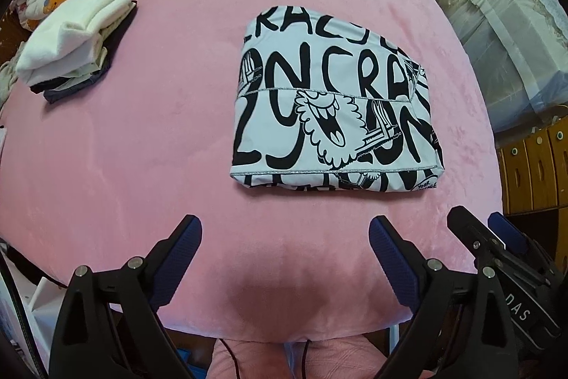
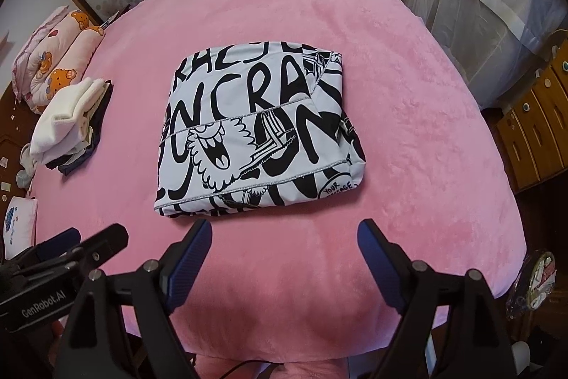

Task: Fold large clothes
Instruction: 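Grasp the folded trousers edge with the left gripper while the right gripper grasps it too, then lift the folded trousers with both grippers and carry them toward the towel stack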

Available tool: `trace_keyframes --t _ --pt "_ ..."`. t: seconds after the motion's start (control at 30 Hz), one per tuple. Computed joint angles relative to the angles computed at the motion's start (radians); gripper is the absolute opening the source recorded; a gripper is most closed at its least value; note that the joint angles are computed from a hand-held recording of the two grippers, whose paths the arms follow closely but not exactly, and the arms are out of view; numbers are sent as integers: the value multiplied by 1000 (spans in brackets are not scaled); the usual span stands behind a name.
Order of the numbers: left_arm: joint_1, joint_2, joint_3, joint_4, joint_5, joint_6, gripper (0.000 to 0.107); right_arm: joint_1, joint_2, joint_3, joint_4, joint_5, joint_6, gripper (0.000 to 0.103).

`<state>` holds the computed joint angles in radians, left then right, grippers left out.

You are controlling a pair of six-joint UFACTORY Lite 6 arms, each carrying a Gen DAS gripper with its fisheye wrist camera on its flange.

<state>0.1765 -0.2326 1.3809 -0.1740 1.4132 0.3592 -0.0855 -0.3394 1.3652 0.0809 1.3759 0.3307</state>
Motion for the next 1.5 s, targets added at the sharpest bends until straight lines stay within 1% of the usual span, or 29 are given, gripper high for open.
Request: trace_keyframes --t 0.1,0.27,0.33,0.47,0.57,0.6,0.67,0.73,0.87,1.03,1.13,1.23,1.3,1.4,1.43,1.5 --pt "-20 38 -14 -5 -28 -10 94 -51 9 -32 56 -30 -79 84" --pt "-70 153 -56 -1 -178 -22 94 -208 62 -156 180 -149 -285 84" --pt "-78 223 -56 -2 -250 -35 94 -281 117 -201 227 -223 -363 84" --pt "-79 392 -10 -27 -350 -47 94 -366 261 -232 298 -359 -493 84" --pt "-76 518 49 -45 -397 -41 94 -433 415 -211 414 -424 -635 84" --pt "-75 560 78 -48 -400 -37 94 -445 451 -200 441 -428 -662 84" --pt "-70 643 139 -54 -401 -28 94 -482 575 -151 525 -424 -741 84" --pt "-58 717 199 -71 -393 -13 94 -497 660 -107 567 -413 -772 84" --pt "-14 871 354 -176 -319 47 94 -516 825 1 676 -355 -846 84" --pt "19 1067 577 -241 -208 67 96 -502 969 134 732 -273 -897 84" --pt "28 1123 619 -273 -194 116 97 -494 1044 211 753 -218 -904 84" --pt "46 1220 713 -333 -154 130 99 -471 1133 319 765 -165 -863 84" --pt "60 1319 811 -386 -119 109 100 -453 1161 360 751 -153 -843 84" --pt "75 1423 935 -437 -80 47 101 -429 1148 356 732 -169 -824 82" --pt "77 1428 937 -449 -89 38 101 -426 1141 353 730 -173 -817 81" --pt "74 1383 859 -455 -143 43 99 -421 1125 339 736 -177 -818 72"
